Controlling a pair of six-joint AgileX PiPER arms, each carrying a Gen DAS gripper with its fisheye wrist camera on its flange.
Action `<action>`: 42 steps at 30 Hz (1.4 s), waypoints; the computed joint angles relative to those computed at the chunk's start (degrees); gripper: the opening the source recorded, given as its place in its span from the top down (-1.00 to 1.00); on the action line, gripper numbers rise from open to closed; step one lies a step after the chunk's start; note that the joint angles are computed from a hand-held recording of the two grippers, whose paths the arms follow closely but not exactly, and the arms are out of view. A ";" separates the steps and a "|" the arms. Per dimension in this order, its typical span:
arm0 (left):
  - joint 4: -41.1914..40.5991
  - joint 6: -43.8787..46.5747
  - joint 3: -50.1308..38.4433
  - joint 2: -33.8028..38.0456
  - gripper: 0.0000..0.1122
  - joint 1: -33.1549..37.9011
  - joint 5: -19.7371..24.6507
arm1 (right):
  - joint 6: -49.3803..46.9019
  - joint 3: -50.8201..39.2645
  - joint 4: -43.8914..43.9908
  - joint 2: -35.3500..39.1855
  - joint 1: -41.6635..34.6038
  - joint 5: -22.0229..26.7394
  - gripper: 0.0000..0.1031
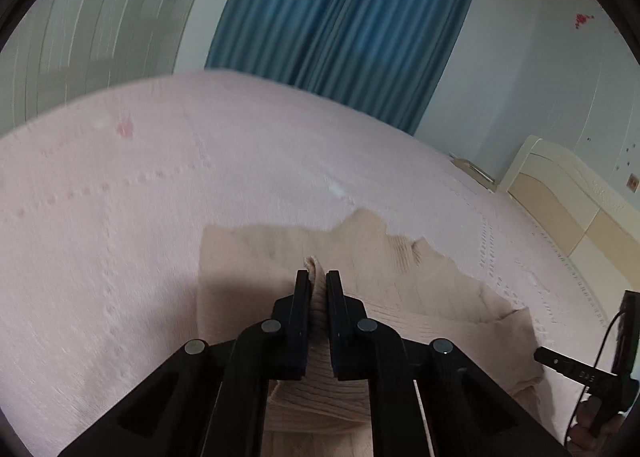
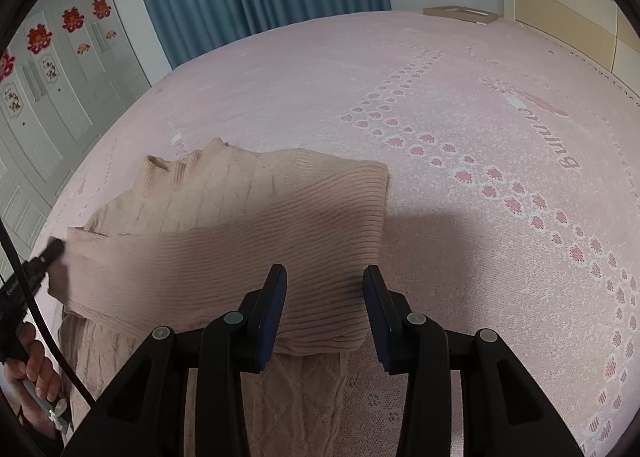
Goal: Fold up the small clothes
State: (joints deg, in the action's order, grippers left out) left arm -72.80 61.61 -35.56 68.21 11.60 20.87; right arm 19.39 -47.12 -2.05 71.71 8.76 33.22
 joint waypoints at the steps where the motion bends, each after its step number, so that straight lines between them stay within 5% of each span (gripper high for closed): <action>1: 1.04 -1.02 -0.22 -0.08 0.85 -0.42 -1.07 | -0.03 -0.01 -0.05 0.09 0.15 -0.11 0.24; 9: 1.12 -5.22 -2.31 3.66 0.85 7.39 2.03 | -4.63 -0.03 5.92 1.90 -1.50 -1.02 0.18; 15: 14.28 -18.64 -3.55 6.43 0.83 3.74 -1.04 | -4.76 -0.59 6.30 3.46 -1.83 -0.12 0.17; 18: 22.00 -27.30 -4.44 7.01 0.69 3.71 -0.39 | -3.24 0.09 4.54 1.24 -2.19 -1.56 0.17; 22: 25.97 -31.91 -3.93 6.32 0.21 3.61 -1.58 | -1.81 -0.04 3.40 1.63 -3.52 -2.20 0.17; 26: 33.67 -39.70 -5.09 8.48 0.20 2.63 -1.33 | 1.98 -0.96 -0.62 4.79 -2.14 -0.80 0.18; 33: 34.37 -39.76 -5.73 10.05 0.15 2.66 -0.26 | 12.17 -1.08 -13.28 6.37 2.96 0.35 0.20; 42: 35.96 -39.20 -5.50 8.07 0.05 2.39 2.06 | 15.15 0.74 -14.29 2.48 3.57 0.34 0.09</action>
